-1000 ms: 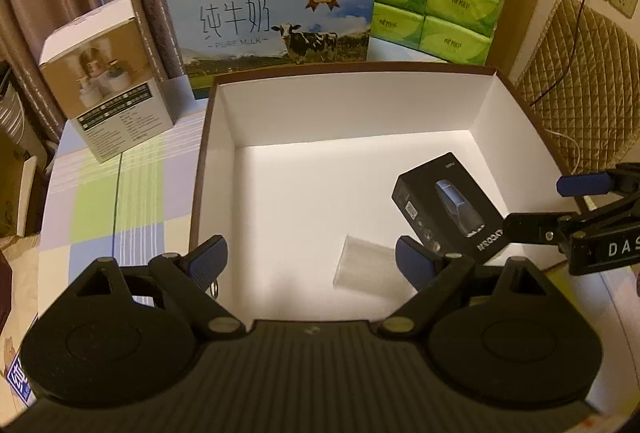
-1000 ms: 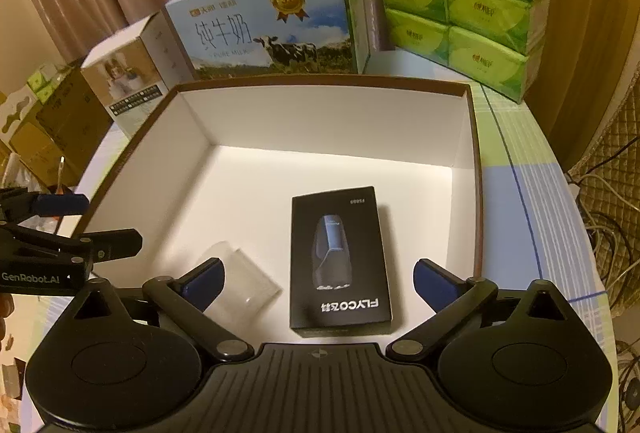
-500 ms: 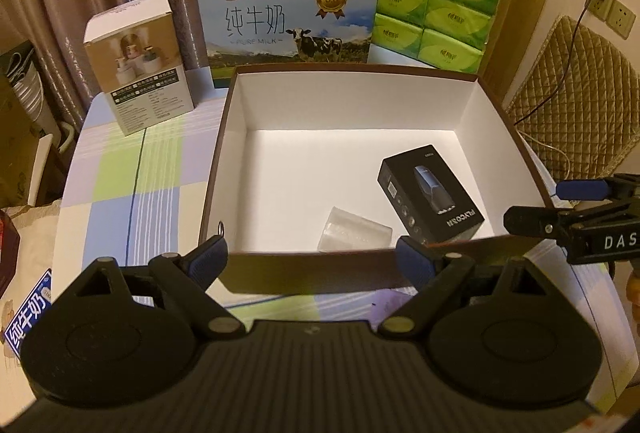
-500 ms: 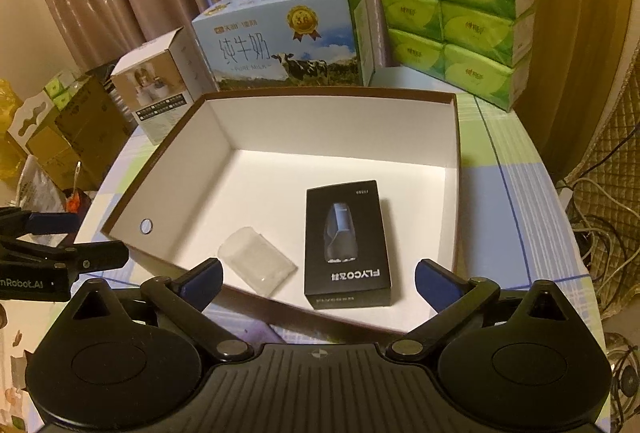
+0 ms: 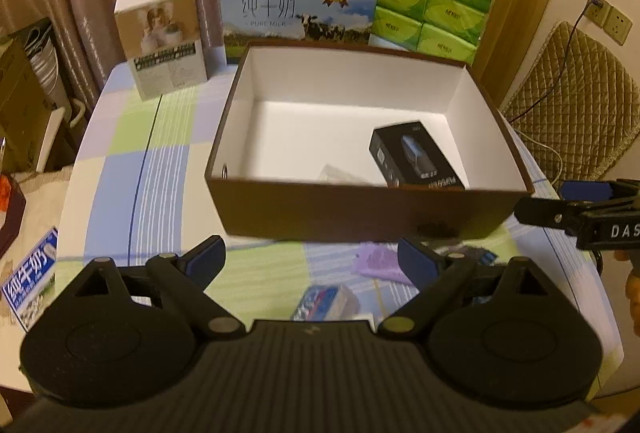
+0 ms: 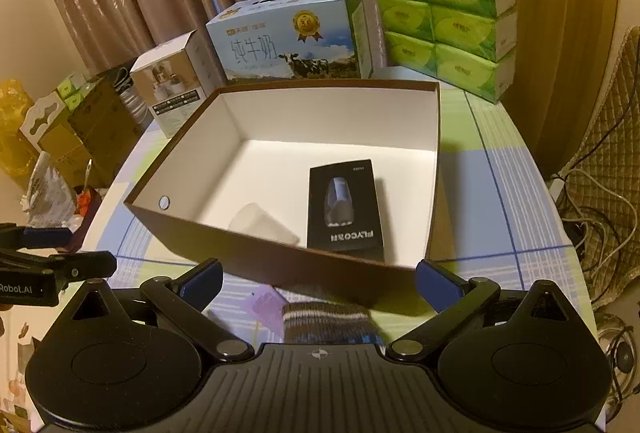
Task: Organize objects
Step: 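Withdraw both grippers from the brown box back over the table items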
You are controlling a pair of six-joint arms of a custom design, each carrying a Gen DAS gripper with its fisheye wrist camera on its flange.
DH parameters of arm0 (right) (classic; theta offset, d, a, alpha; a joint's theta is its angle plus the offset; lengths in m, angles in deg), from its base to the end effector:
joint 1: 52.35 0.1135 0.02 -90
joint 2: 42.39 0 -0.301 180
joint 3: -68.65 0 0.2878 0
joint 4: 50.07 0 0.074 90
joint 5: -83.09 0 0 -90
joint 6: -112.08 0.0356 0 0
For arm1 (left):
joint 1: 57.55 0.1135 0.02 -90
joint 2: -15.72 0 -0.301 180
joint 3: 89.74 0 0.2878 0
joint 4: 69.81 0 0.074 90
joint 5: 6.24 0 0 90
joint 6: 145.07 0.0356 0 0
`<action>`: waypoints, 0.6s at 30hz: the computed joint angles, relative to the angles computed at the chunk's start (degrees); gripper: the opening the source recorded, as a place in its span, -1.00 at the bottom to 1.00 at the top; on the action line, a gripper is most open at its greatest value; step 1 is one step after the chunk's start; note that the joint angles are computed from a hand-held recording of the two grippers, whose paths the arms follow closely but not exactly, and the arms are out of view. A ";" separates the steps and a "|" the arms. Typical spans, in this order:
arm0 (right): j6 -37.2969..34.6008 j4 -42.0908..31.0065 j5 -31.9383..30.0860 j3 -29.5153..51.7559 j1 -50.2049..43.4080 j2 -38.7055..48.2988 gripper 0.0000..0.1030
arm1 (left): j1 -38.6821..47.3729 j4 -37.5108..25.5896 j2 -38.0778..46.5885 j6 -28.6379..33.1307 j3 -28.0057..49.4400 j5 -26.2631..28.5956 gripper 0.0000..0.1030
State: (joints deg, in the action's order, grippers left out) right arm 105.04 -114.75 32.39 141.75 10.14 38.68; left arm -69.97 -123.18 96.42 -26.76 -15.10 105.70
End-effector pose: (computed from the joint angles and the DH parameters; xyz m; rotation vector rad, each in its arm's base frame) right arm 0.1533 0.2455 0.2740 0.5552 2.3390 0.0952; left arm 0.3018 -0.0801 0.2880 1.0089 2.3316 -0.3912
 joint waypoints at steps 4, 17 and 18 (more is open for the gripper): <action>2.68 -1.48 0.14 0.06 2.29 0.32 0.94 | 1.23 -0.70 -1.94 0.42 -2.75 -0.30 0.77; 8.66 -3.55 -0.93 -0.94 7.99 0.81 0.94 | 5.10 -3.51 -7.88 2.94 -9.50 -0.02 0.77; 8.89 -3.59 -1.01 -1.06 8.24 0.80 0.94 | 5.39 -3.68 -8.25 3.19 -9.93 0.04 0.77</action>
State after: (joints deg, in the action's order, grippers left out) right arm 113.93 -118.34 31.38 140.69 18.38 39.47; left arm -64.58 -126.86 88.17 -23.56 -25.03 105.74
